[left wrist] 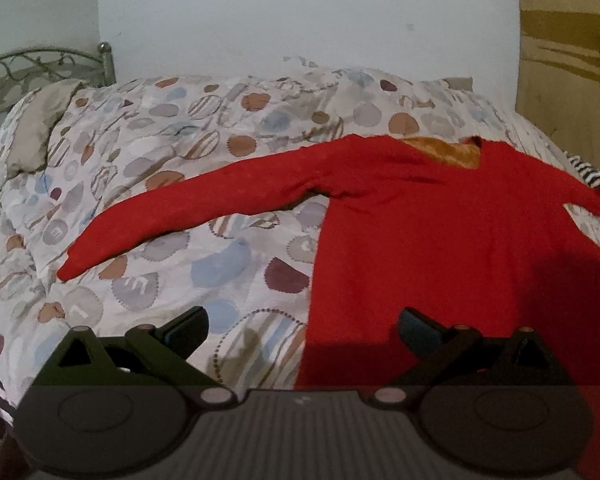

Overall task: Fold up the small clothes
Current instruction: 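Fold the grasped sleeve across the shirt body with the right gripper and release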

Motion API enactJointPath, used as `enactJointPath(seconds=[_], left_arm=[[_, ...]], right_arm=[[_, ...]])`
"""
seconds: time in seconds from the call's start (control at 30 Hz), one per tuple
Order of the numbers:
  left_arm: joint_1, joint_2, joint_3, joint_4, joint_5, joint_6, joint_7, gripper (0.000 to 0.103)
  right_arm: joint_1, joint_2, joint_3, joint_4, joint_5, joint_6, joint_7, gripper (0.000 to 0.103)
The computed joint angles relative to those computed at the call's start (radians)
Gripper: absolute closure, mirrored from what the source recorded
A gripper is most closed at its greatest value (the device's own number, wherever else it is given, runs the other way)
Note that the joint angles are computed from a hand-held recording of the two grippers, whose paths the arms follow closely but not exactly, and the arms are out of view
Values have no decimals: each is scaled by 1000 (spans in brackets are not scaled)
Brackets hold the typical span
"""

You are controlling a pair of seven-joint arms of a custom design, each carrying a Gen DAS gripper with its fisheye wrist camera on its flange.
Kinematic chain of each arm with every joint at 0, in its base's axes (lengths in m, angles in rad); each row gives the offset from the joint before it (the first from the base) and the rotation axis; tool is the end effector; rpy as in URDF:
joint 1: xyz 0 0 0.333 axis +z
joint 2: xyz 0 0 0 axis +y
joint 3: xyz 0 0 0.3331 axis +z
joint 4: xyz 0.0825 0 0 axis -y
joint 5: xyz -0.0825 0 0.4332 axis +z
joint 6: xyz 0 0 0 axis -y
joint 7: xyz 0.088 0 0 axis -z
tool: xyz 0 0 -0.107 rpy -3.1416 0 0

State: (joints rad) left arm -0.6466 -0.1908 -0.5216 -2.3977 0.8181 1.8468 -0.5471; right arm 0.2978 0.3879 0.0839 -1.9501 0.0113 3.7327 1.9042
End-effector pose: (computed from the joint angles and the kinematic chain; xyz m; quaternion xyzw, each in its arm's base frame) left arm 0.2399 -0.4144 0.3672 -0.7900 0.4296 -0.1785 0.3995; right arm 0.6456 0.2493 0.4375 -0.5420 0.5416 -0.2568 0.5891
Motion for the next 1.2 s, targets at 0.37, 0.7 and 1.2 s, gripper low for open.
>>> enactJointPath(seconds=[0.37,0.7,1.2], left_arm=[[-12,-136,-38,-82,-84,-52,-93,0],[-8,-184,-52,-127,-144,-46,-120,0],[103,-62,1,-81,155,208,-108,0]], right_arm=[[-24,35,171,89,-619,-30,226,97],[6,57,274,30,-1078,-220,313,98],[34,-98,176,-241,-853,-143,-16,9]])
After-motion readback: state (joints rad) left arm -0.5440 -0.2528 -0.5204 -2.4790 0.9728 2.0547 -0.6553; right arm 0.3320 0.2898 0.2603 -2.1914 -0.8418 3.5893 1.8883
